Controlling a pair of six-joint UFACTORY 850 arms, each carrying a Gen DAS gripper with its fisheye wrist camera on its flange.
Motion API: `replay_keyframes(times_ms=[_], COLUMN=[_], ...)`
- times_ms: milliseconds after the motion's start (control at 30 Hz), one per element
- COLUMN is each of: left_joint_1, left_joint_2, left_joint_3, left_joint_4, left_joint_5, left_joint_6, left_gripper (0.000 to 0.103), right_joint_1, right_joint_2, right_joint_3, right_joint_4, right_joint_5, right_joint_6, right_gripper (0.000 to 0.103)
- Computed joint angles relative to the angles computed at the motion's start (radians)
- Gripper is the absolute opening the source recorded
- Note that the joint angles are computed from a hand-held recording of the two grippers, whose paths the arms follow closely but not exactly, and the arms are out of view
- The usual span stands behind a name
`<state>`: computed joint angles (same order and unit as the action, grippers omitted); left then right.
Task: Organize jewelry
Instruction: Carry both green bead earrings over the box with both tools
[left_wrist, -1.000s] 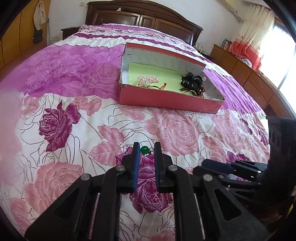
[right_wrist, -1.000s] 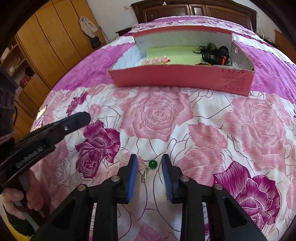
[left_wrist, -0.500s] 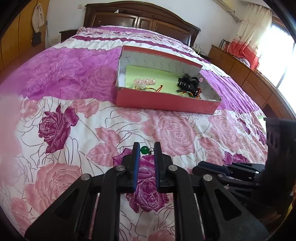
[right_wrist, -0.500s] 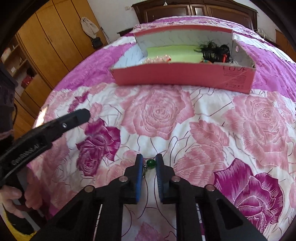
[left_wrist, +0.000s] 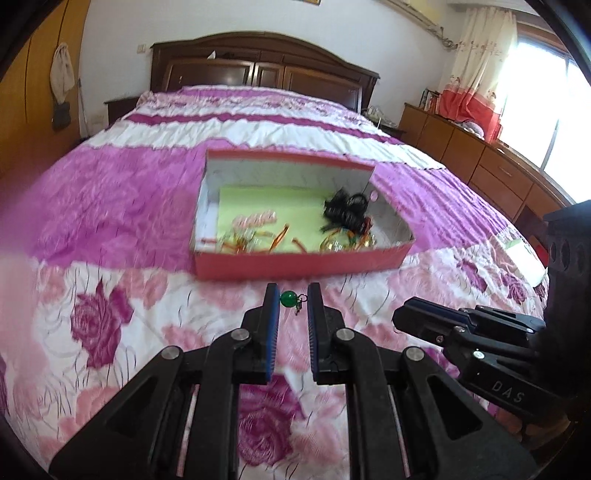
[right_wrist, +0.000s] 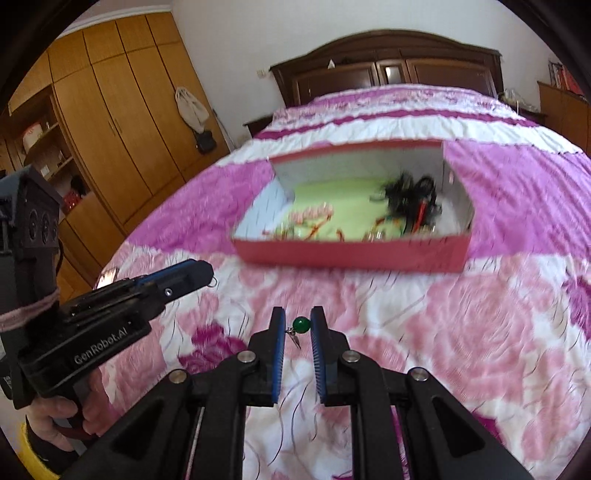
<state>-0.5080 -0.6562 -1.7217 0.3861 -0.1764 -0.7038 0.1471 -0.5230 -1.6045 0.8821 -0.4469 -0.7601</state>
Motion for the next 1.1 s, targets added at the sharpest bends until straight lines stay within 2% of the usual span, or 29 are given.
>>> replay_keyframes(times_ms=[133,333,433,567,667,733,800,933,1100], left_joint_1=[-0.003,0.0,0.004,0.01,0.016,0.022,0.026,0.037,0.043], left_joint_2=[-0.03,-0.088,-0.124,-0.167,-0.21,-0.256,-0.293,-0.4,-0.512], left_joint_3=[-0.054,-0.155,-0.215,-0.277,-0.33,-0.392,-0.445,-0.594,-0.761], left_joint_4=[0.101,0.363,0.452,0.655,0.786,0.759,0.669,0.399,0.152], left_joint_5=[0.008,-0.003,-0.021,-0.026,-0.034,-0.048,-0.057,-0.094,-0.178], left_joint_6=[-0.083,-0.316,-0.381,-0.576,-0.704,-0.674,-0.588,-0.331,-0.095], left_gripper=[0.006,0.006,0.006,0.006,0.006,0.007,0.007,0.007,0.007], right_joint_1=[-0.004,-0.008,-0.008,-0.007,-0.002,0.001,0.005,0.011,0.012], right_joint_2=[-0.007,-0.047,-0.082,-0.143,-0.194,-0.226,-0.271,-0.344,-0.465], right_joint_3=[-0.029,-0.099,-0.152,-0.233,-0.299,-0.337,-0.397,-0.491,-0.662], right_joint_4=[0.022,0.089,0.11,0.198,0.188,0.164,0.071,-0.142,-0.442], right_joint_5=[0.032,0.077,0.091,0.128,0.164,0.182,0.192,0.201,0.127], right_joint_6=[-0.041,-0.123,-0.138,-0.214,-0.208,-0.194,-0.115,0.076,0.376], right_gripper=[0.016,0.016,0.016,0.016,0.016,0.016,0.016,0.016,0.016])
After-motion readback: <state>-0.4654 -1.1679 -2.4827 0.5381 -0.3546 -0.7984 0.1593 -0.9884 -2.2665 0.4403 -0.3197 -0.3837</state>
